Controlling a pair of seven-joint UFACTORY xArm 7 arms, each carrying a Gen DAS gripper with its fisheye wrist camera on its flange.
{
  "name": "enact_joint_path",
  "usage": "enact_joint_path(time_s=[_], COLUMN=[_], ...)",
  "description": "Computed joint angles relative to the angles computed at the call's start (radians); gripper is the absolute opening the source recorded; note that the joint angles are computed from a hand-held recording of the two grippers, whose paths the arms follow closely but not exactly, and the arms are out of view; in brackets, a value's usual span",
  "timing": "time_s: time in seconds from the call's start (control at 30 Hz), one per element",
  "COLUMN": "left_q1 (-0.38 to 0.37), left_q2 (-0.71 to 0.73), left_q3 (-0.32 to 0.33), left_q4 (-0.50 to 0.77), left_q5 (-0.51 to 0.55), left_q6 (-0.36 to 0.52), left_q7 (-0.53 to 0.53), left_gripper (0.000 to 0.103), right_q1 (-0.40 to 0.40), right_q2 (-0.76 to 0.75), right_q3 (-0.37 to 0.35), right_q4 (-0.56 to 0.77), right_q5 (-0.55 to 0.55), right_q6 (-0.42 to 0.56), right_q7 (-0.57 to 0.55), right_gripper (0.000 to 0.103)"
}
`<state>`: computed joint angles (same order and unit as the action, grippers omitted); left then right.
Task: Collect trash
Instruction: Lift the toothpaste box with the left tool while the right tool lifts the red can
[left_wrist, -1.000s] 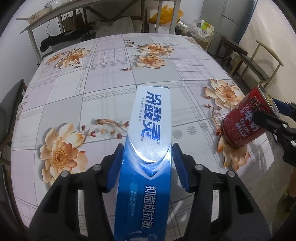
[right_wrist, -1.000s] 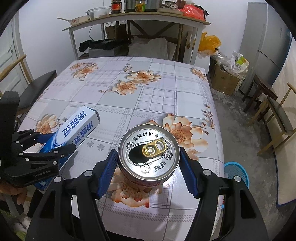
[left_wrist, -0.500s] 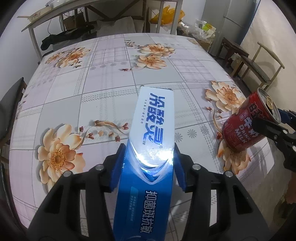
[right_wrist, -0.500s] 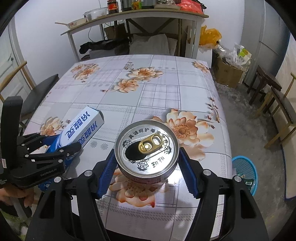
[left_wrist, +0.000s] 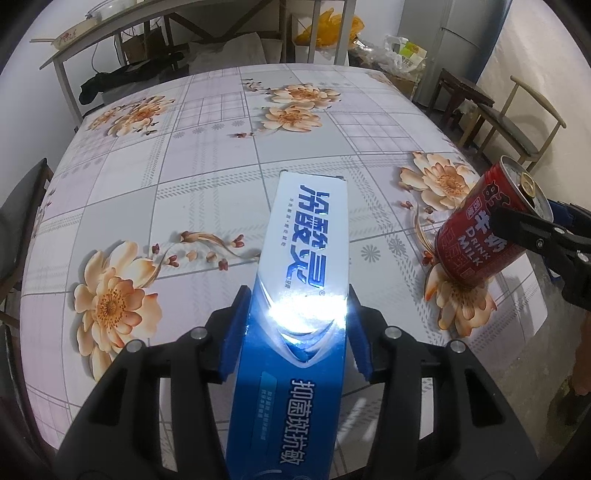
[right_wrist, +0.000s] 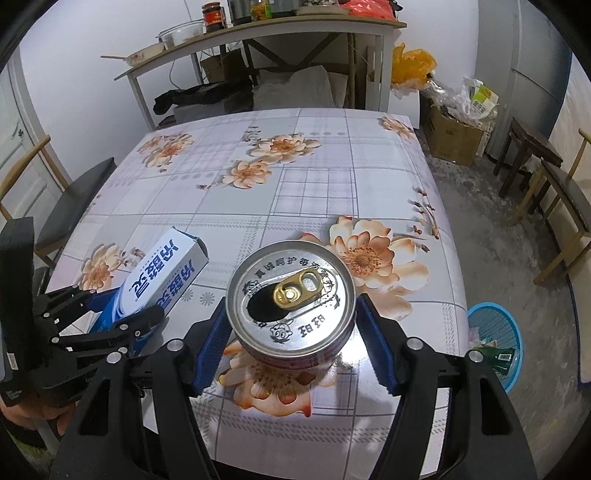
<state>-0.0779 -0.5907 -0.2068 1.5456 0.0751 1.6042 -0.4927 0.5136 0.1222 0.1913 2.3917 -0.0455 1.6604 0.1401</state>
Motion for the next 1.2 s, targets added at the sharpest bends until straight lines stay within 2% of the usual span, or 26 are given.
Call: enact_joint_path(time_s=[1.2], left_q1=[-0.002], left_q2=[-0.01], left_q3=[0.0], left_q4=[-0.012], left_q5=[0.004], left_q6=[-0.011], left_q7=[-0.003], left_gripper=[0.046], right_q1=[-0.02], right_q2=[-0.027], right_q3=[0.008], right_q4=[-0.083], right_q5=[0.02], right_q6=[-0.051], right_q7=[0.047], right_gripper=[0.066])
